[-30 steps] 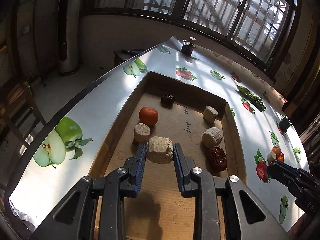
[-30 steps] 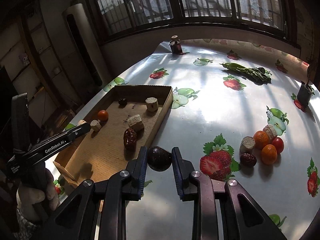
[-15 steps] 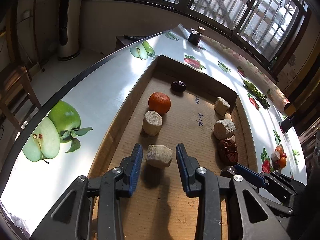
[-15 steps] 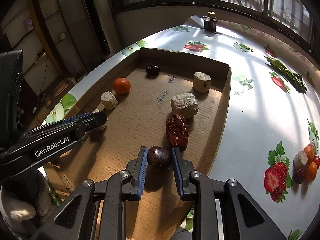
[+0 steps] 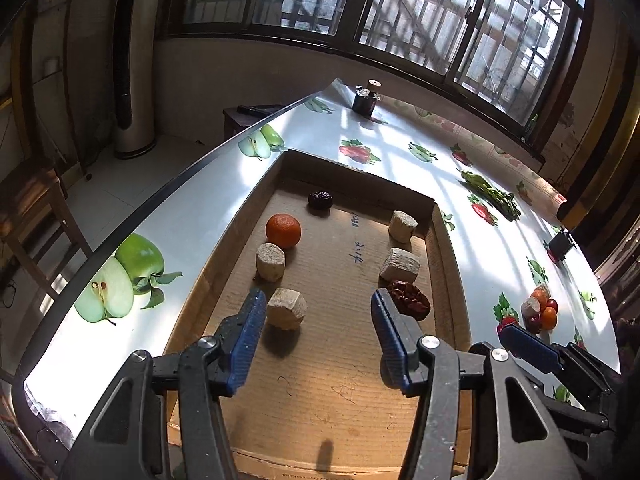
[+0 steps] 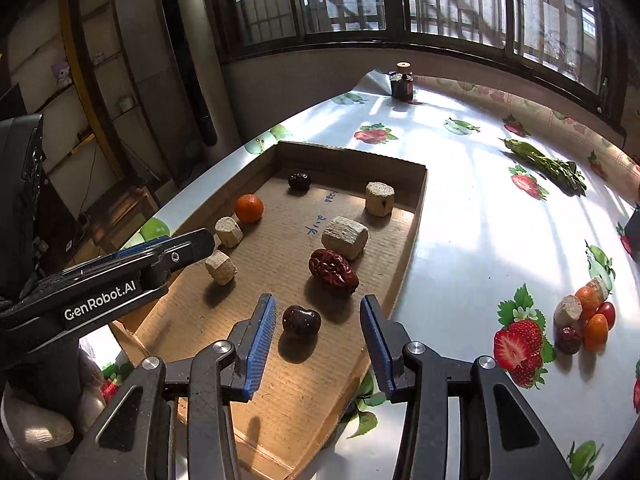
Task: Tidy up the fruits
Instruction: 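Carry the plum and rice cake into the cardboard box and open both tools, then move both tools back to the pile, left toward a red date, right toward an orange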
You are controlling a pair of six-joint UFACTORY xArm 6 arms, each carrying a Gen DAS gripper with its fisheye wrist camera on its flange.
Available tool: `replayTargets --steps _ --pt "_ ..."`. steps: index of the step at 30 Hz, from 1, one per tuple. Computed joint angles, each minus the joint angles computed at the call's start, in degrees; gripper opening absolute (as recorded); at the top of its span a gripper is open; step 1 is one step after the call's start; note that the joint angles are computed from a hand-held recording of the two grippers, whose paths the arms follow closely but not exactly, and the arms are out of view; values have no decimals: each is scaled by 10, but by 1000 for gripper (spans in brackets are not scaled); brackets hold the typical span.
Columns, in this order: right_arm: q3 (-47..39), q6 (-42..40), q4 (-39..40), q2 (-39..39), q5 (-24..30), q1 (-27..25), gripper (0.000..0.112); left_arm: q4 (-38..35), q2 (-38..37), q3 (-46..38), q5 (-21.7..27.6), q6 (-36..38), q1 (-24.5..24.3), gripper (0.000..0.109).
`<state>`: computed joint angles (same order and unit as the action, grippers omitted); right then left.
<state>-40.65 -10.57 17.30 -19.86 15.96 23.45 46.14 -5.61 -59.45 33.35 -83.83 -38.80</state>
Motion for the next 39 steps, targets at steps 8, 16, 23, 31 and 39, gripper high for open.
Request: replayTargets --steps 8,16,23,31,39 --pt "105 69 6 -126 -22 -68 57 54 75 -110 107 27 -90 81" --pt "140 32 69 -185 -13 -124 60 44 127 -179 136 78 -134 81" --pt "150 -42 158 -198 3 -151 60 30 158 -221 160 100 -154 81" --pt "148 -113 241 -202 26 -192 61 -8 202 -269 162 142 -160 81" --pt "117 -129 239 -178 63 -301 62 -46 235 -303 156 169 -154 81"
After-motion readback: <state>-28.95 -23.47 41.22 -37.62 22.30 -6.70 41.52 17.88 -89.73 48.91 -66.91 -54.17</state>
